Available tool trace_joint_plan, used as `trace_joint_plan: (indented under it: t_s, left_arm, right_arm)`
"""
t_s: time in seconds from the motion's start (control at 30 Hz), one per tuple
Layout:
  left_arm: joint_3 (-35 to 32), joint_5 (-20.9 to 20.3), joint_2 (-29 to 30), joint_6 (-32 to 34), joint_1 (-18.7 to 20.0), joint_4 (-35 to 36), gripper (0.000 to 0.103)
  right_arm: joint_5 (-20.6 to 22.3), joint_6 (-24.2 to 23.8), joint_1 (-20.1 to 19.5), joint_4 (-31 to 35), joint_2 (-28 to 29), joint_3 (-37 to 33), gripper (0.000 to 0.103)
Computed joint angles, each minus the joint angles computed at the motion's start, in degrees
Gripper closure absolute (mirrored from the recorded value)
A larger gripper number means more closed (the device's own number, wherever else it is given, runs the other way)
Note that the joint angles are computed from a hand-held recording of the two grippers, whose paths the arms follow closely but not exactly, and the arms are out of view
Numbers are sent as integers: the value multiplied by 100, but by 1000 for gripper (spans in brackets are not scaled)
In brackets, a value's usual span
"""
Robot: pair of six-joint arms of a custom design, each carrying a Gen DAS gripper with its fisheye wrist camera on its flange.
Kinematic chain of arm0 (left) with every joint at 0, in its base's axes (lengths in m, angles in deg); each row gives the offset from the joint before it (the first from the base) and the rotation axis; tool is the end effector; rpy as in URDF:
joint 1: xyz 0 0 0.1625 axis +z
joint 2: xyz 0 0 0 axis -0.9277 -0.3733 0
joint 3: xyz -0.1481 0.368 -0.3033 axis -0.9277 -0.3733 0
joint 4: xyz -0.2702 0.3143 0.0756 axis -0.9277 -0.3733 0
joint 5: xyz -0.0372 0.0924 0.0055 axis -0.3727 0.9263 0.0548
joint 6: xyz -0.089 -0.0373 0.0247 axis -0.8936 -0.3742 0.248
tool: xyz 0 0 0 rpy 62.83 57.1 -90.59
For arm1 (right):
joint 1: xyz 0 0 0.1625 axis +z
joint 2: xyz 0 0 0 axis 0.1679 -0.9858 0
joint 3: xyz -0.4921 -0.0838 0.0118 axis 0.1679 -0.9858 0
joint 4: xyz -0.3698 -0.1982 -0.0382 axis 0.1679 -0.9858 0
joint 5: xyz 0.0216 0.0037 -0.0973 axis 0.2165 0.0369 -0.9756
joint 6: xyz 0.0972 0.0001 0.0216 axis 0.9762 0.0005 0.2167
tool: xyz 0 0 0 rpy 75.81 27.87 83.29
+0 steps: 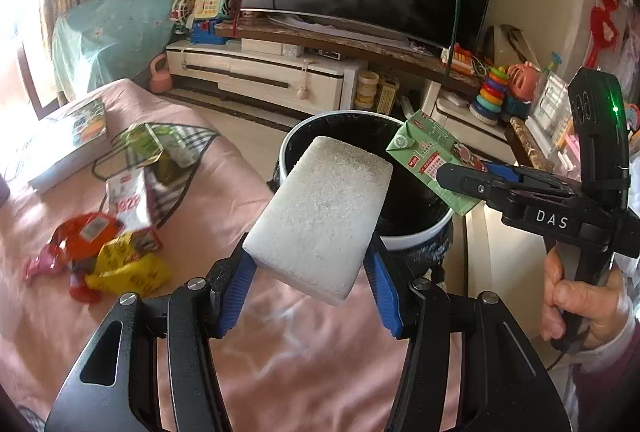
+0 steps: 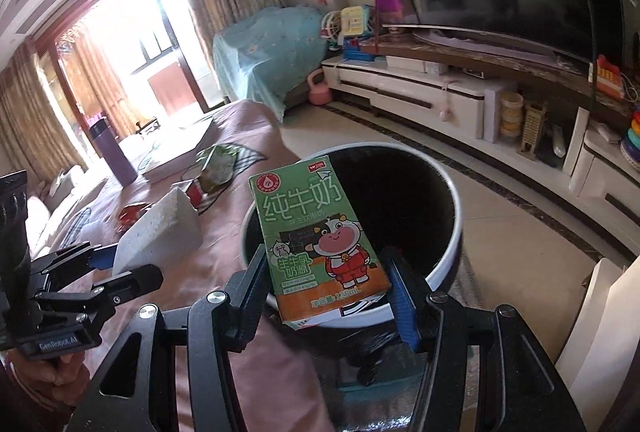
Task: Collect trash
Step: 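Carry the foam block and carton to the bin and open both grippers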
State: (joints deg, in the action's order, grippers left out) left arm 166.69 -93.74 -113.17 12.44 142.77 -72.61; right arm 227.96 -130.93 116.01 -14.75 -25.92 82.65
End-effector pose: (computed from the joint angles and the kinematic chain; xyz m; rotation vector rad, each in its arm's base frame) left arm 0.0022 -0.5669 0.3231 1.3879 2.4621 -0.4671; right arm 0.3783 -0.4422 -0.0638 -0.0484 -2.2671 1.1891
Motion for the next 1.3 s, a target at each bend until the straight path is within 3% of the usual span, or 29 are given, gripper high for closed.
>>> trace_joint_plan:
  t_s: [0.7,0.87,0.97,1.17,1.3]
  left_arm:
    - [-342,412,820,-287,-371,-76,48]
    - [-481,452,943,-408,-397,117,38]
    - [-472,431,918,-461,-389,99,23]
    - [-304,287,626,-422,-258,-17,21]
    - [-162,193,330,-393,-27,-100,18]
  right_arm:
    - [-326,68,-533,161,-267,142,48]
    - [-518,202,-670,186,-361,202,46]
    - [-545,295,-678,157,-371,229,40]
    - [-537,371,-539,-111,-385,359,30]
    - [-530,295,-353,-390,-327,387,12]
